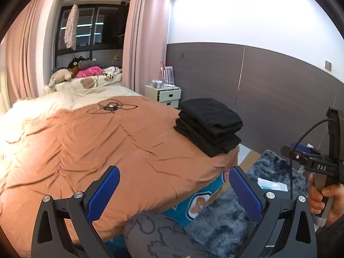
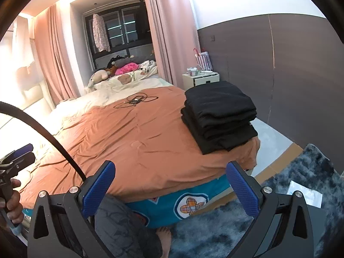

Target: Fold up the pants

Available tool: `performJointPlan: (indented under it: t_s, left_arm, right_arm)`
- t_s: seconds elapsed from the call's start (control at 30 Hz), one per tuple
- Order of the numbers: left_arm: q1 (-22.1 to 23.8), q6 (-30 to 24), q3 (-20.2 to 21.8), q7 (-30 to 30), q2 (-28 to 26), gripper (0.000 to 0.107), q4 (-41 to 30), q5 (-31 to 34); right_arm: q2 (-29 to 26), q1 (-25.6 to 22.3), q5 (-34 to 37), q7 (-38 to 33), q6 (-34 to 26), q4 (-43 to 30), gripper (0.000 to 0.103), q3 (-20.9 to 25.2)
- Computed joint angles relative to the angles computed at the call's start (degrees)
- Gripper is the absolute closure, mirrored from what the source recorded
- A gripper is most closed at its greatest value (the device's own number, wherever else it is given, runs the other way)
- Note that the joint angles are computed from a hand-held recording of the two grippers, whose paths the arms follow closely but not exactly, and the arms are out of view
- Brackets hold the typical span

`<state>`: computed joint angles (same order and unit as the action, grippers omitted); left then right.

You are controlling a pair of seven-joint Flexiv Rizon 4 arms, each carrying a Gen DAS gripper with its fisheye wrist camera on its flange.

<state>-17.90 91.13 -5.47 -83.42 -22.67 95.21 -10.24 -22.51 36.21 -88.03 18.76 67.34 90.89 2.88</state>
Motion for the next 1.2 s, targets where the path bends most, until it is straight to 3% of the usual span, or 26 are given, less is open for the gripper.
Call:
performJointPlan:
  t_s: [0.1,0.17,0.27,0.4,0.53,0.63,0.7,0.8,0.87,1.13,1.2]
  left_arm:
    - [0.16,1.74,0.12,-2.01,1.14,0.004,2.23,0.99]
    - [1.97,3.27,-2.74,0.88,2.11,0.004,4.9,-2.85]
    - [-1.88,4.7,3.03,-3.01,2.86,0.004,6.3,0.32]
    - [-1.69,6.67,3.14,-4.24,4.5,0.004,10.19,0.55]
    - [-9.57,7.49,12.96,-7.76,4.79,0.004,11.13,2.82]
    - [-8.15,8.72,11.41,-7.97,5.82,0.004,13.2,2.96]
    - [-10.29,9.24,13.93,-8.49,5.79,0.004,13.66,3.09]
    - [-10.46,10.14,14.07,-8.02,5.94,0.004,14.46,2.85]
    - [-13.75,10.36,17.87,-8.14,5.61,0.004,14.41,2.25]
    - [-14.38,11.57,17.97,-5.67,6.44,0.004,16.18,-0.79]
    - [-18.66,11.94,22.51,-5.34,5.9,0.004,15.9,-1.73]
  right_arm:
    - [0.26,0.07,-1.98,1.76,0.82,0.52,0.0,0.03]
    - [0.21,0.09,-2.3,2.27,0.69,0.76,0.0,0.37]
    - [0.19,0.82,-2.9,1.97,-0.81,1.32,0.0,0.72]
    - [0.11,1.19,-4.33,3.31,-1.66,1.71,0.0,1.09]
    - [-0.63,2.42,-4.61,2.94,-3.11,1.65,0.0,1.58]
    - [-1.01,2.96,-4.1,2.97,-2.87,1.88,0.0,2.07]
    - [-0.97,3.03,-4.12,3.31,-2.47,1.94,0.0,1.96]
    - [-0.99,3.77,-4.01,3.38,-3.65,1.84,0.0,1.91]
    - [-1.23,4.03,-3.69,3.45,-3.92,1.58,0.0,1.86]
    - [-2.75,5.76,-3.95,4.16,-5.32,0.49,0.0,1.59]
    - [-3.02,5.88,-3.88,3.88,-4.71,0.21,0.0,1.48]
